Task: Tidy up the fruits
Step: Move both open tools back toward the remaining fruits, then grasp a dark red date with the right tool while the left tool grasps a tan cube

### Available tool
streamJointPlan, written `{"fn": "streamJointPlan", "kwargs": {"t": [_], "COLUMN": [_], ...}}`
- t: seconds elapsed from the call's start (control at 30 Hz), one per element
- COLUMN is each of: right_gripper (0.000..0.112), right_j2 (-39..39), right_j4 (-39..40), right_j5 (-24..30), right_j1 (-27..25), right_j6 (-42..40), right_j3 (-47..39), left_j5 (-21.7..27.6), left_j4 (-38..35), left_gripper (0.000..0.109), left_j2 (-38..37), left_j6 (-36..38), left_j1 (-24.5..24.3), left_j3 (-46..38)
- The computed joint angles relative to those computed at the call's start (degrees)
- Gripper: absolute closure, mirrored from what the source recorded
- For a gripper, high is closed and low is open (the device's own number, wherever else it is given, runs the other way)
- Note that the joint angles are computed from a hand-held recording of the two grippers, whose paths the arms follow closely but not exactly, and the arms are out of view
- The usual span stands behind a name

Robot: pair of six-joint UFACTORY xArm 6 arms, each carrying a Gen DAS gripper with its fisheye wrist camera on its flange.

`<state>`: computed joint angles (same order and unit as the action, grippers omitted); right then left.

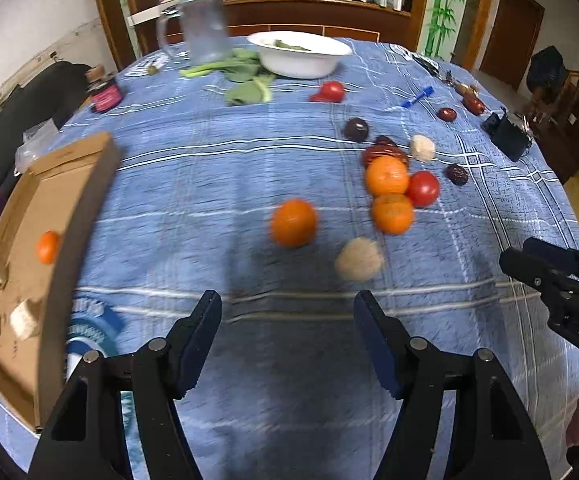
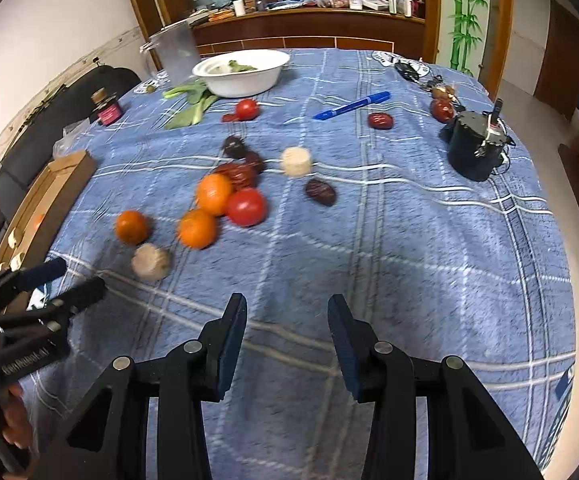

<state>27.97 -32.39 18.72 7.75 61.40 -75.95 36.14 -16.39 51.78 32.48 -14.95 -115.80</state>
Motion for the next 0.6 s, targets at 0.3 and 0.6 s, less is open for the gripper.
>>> {"fn": "streamJointPlan", "kwargs": {"t": [0.3, 0.6], "right_gripper": [0.067, 0.084], "right_j2": [7.61, 15.65], "right_j4": [9.23, 17.58], "right_j5": [-2.28, -1.32], "right_j1": [-4.31, -5.63], "right_j6": [-13.34, -24.08], "right_j3": [-8.75, -18.33], "left_j5": [2.21, 4.78], "left_j4": [4.94, 1.8], "left_gripper": [0.041, 0.041], "left_j2": [4.06, 6.95], "left_j6": [-7.89, -8.29], "left_j1": [-2.1, -2.03], "left_j3": [-5.48, -10.35]}}
